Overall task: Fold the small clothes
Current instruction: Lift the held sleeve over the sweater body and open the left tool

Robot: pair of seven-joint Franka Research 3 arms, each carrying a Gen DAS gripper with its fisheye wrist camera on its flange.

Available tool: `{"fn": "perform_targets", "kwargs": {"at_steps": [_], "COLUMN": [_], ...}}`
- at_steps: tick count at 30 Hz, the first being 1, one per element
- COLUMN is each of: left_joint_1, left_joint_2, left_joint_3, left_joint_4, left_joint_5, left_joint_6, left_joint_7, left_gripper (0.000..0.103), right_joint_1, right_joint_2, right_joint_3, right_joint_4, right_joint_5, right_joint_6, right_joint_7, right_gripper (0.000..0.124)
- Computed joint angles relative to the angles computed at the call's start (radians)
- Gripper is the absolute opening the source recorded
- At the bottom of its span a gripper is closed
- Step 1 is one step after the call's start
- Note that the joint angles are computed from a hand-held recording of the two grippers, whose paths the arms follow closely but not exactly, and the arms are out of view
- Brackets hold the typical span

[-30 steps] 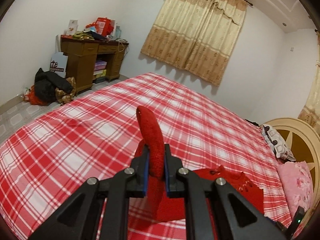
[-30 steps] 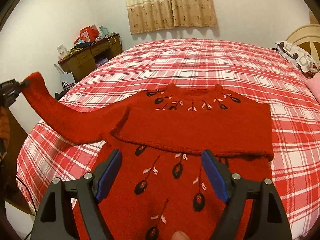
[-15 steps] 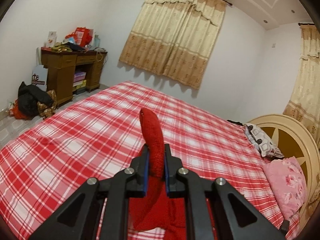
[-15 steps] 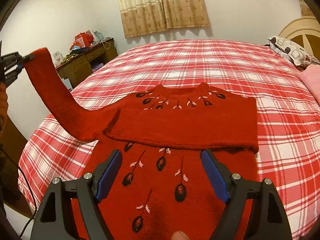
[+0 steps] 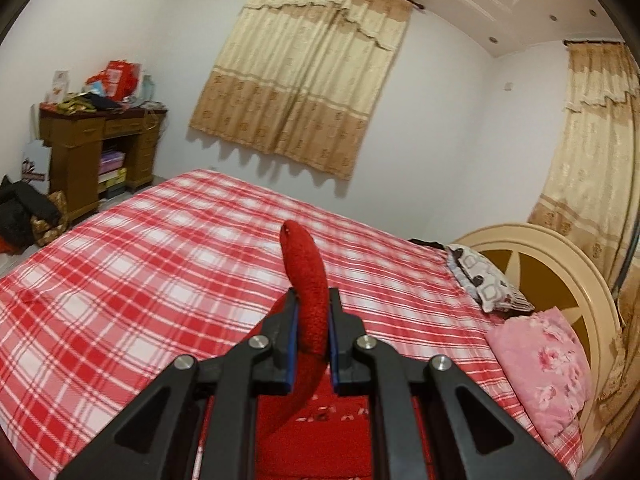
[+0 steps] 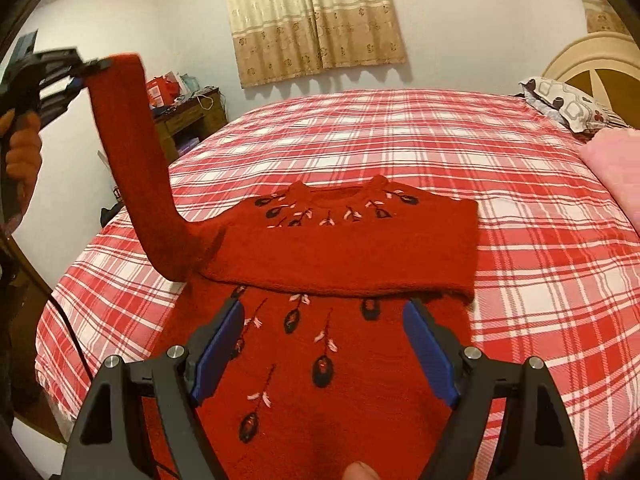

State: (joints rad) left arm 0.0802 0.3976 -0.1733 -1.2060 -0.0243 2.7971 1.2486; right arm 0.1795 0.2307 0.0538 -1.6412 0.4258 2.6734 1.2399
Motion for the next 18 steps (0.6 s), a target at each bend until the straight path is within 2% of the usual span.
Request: {"fn": "perform_targets", "kwargs": {"at_steps": [7, 13, 16, 18], "left_joint_1": [-0.041, -0.093, -0.132, -0.175], "left_joint_2": [0.096, 0.195, 0.243, 0.282], "left_joint_3": [-0.035, -0.054, -0.044, -0.016], "left_joint_4": [0.146, 0.295, 0.366, 0.41], "left_joint_5": [-0.005, -0.006, 0.013, 0.055], "left_joint_6": [-0.048, -0.128, -0.162, -0.175], "left_joint_7": [0.032, 0.064, 0.073, 0.066], "left_gripper": [0.013, 0.013, 0.013, 0.013], "right_joint_1": [-0.014, -0.033, -0.038, -0.044], "right_joint_2": [-0.012, -0.008, -0.005, -0.006], "right_joint_3": [-0.018, -0.027, -0.03, -0.029], "right_joint_4": [-0.036, -0.053, -0.06, -0.069], "right_joint_5": [-0.017, -0.013, -0.018, -0.008], "right_joint_6": [-0.008, -0.015, -0.018, -0.018], "right_joint_7": [0.007, 0.027, 0.036, 0.034], "right_gripper": [0.082, 0.082, 0.082, 0.082]}}
